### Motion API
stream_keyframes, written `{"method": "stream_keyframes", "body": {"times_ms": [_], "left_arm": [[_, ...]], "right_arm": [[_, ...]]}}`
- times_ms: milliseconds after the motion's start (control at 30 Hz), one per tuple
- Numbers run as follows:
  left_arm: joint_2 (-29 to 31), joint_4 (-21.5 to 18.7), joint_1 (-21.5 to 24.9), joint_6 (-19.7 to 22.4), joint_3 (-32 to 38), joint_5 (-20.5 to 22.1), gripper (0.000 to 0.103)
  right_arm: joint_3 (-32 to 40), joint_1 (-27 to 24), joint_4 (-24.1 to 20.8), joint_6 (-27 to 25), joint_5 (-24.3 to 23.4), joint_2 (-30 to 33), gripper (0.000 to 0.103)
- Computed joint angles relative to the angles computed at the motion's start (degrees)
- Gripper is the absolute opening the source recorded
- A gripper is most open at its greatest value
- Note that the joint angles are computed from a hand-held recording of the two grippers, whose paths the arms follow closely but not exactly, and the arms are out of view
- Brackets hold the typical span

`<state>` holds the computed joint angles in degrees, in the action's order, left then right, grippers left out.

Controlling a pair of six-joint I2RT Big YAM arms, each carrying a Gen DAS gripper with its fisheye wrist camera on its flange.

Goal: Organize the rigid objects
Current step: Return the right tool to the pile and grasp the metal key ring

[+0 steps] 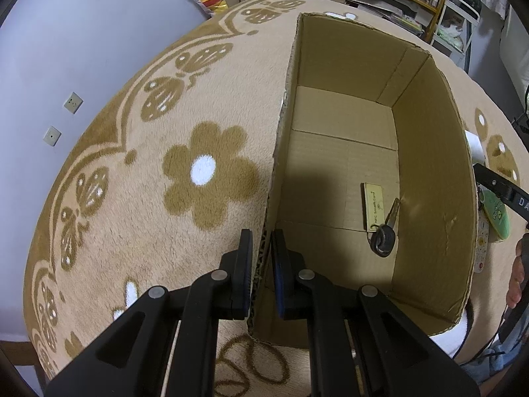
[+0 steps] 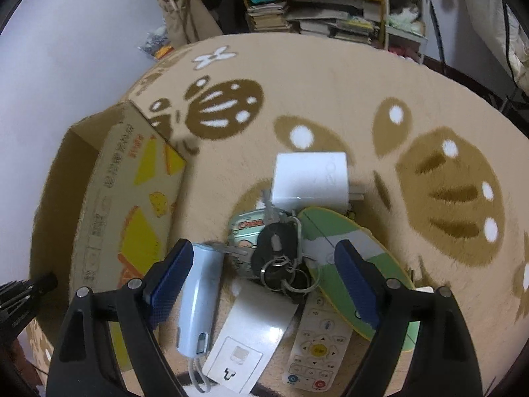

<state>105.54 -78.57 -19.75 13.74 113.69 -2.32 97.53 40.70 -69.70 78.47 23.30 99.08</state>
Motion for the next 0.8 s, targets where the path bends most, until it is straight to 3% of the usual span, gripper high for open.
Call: {"method": "stream_keyframes", "body": {"times_ms": [233, 400, 567, 667, 800], "left_arm": [[0.1, -0.22, 0.01, -0.17, 0.15, 0.02, 0.01], [0.21, -0.41, 0.02, -0.21, 0.35, 0.12, 0.01], [0.36, -0.93, -0.04, -0.72, 0.74, 0.21, 0.01], [0.52, -1.12, -0.19, -0.99, 1.02, -0.09, 0.01], [0.56, -1.12, -0.26, -0.83, 1.05, -0.3, 0.01]], "right_arm": [[-2.75, -0.29, 2.01, 1.71, 0.3, -1.09, 0.09], [-5.0, -0.76, 7.14, 1.65, -1.48, -2.26, 0.062], [-3.15, -0.72, 3.54, 0.9, -1.08, -0.71, 0.034], [-4.36, -0.82, 4.85, 1.42, -1.37, -1.42, 0.031], [-3.59, -0.67, 3.44, 1.89, -0.25, -0.67, 0.032]]}}
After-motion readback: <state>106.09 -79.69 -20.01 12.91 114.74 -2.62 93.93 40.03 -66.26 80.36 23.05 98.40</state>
